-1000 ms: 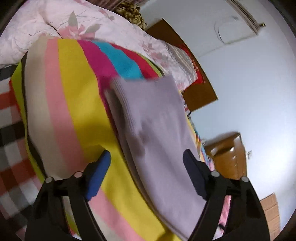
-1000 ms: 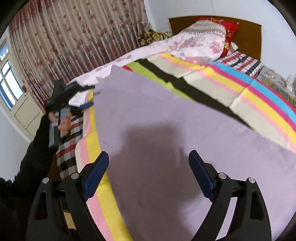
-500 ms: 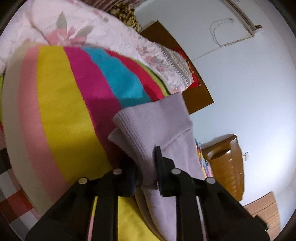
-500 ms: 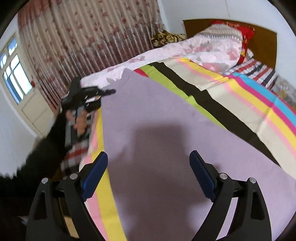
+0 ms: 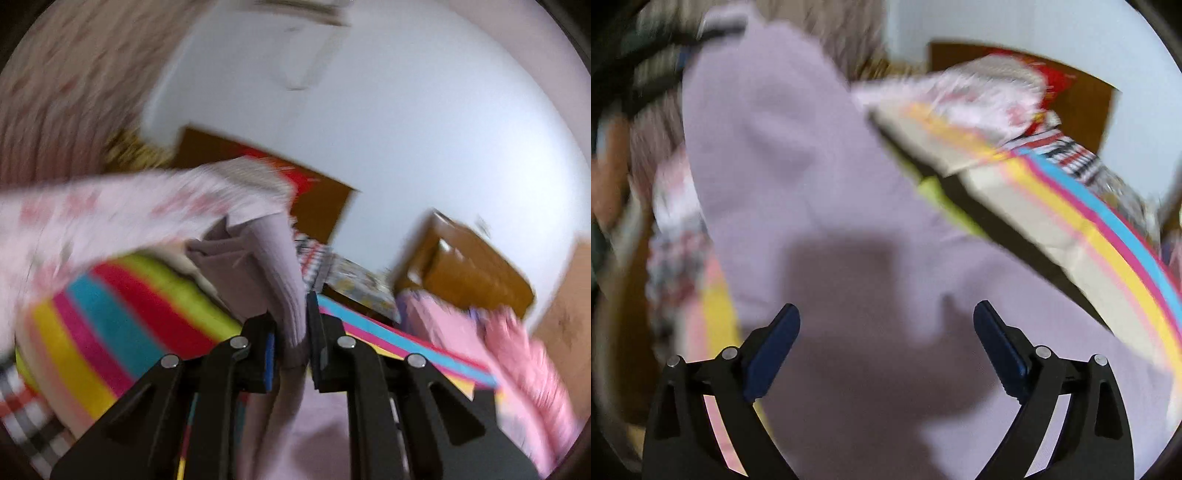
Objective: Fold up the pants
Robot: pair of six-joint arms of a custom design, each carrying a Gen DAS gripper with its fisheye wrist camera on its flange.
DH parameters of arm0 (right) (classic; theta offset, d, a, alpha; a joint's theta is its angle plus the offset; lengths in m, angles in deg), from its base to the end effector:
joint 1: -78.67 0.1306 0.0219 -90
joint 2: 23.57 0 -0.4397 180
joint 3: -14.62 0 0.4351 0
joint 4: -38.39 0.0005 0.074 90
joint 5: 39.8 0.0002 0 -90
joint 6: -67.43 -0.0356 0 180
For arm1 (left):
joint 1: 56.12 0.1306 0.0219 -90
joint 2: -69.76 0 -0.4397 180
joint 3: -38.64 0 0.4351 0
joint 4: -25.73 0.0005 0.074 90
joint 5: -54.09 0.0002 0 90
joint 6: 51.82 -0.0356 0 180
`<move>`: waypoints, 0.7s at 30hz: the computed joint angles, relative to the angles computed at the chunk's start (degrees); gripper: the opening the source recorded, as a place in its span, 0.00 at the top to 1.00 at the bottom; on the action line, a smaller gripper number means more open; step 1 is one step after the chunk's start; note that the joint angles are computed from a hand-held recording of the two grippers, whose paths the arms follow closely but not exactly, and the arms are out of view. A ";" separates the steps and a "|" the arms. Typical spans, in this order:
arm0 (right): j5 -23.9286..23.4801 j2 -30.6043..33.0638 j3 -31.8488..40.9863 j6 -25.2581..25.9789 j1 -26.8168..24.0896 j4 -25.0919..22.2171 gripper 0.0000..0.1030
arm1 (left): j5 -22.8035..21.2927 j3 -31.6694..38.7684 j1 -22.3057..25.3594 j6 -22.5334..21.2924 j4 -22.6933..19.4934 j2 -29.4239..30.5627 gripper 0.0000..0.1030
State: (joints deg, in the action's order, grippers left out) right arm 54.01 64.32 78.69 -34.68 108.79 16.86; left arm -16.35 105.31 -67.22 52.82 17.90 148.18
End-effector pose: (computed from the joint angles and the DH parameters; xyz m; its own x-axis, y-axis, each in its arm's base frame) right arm 0.4171 0.2387 0.3162 -0.6982 -0.1631 -0.6971 -0.3210 0.9417 0.1012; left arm 0.4499 -0.1009 0.4365 -0.4423 -0.1559 -0.8832 0.3919 0.8522 -0.3467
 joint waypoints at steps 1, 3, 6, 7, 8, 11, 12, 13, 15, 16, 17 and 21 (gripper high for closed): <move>-1.09 -3.91 -2.99 -3.40 -1.26 2.56 0.10 | -2.66 0.02 -4.03 -3.88 -1.29 -1.92 0.87; -0.33 -13.45 -10.18 -10.42 -4.71 6.52 0.10 | -6.92 -0.02 -10.86 -9.05 -3.08 -3.82 0.86; 2.64 -26.66 -17.43 -15.60 -10.99 3.62 0.09 | -13.02 -0.58 -22.21 -13.84 -5.20 -3.75 0.86; 3.88 -30.97 -19.35 -16.76 -13.15 1.55 0.08 | -14.73 -0.80 -26.02 -15.02 -6.08 -2.43 0.86; 4.39 -36.37 -21.64 -18.23 -16.19 -1.22 0.08 | -16.34 -1.23 -28.95 -16.06 -6.72 -0.96 0.86; 2.74 -45.92 -24.86 -19.82 -23.75 -7.55 0.08 | -18.24 -1.98 -35.94 -18.05 -11.27 5.89 0.84; 2.23 -48.38 -25.81 -19.91 -25.51 -9.17 0.08 | -18.53 -2.01 -37.42 -18.74 -12.88 8.29 0.80; 1.50 -50.48 -26.88 -19.90 -26.93 -10.41 0.08 | -22.88 -3.00 -39.72 -20.60 -12.15 10.09 0.78; -0.98 -53.42 -28.61 -19.49 -29.96 -12.51 0.08 | -26.67 -5.04 -42.52 -26.27 -8.20 8.17 0.52; -2.00 -53.89 -29.27 -19.56 -30.58 -12.54 0.08 | -20.67 -5.64 -42.13 -26.61 -7.58 6.57 0.41; -3.86 -53.92 -30.23 -20.07 -30.72 -11.56 0.08 | -18.90 -5.95 -41.89 -26.10 -7.38 5.50 0.26; -8.19 -55.01 -31.59 -22.76 -27.08 -9.45 0.08 | -19.73 -8.63 -39.84 -20.52 -4.01 0.13 0.11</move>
State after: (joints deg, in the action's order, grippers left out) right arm 45.82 9.30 47.11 -57.44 81.71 7.41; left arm -36.08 96.67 -107.06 32.30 13.89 148.31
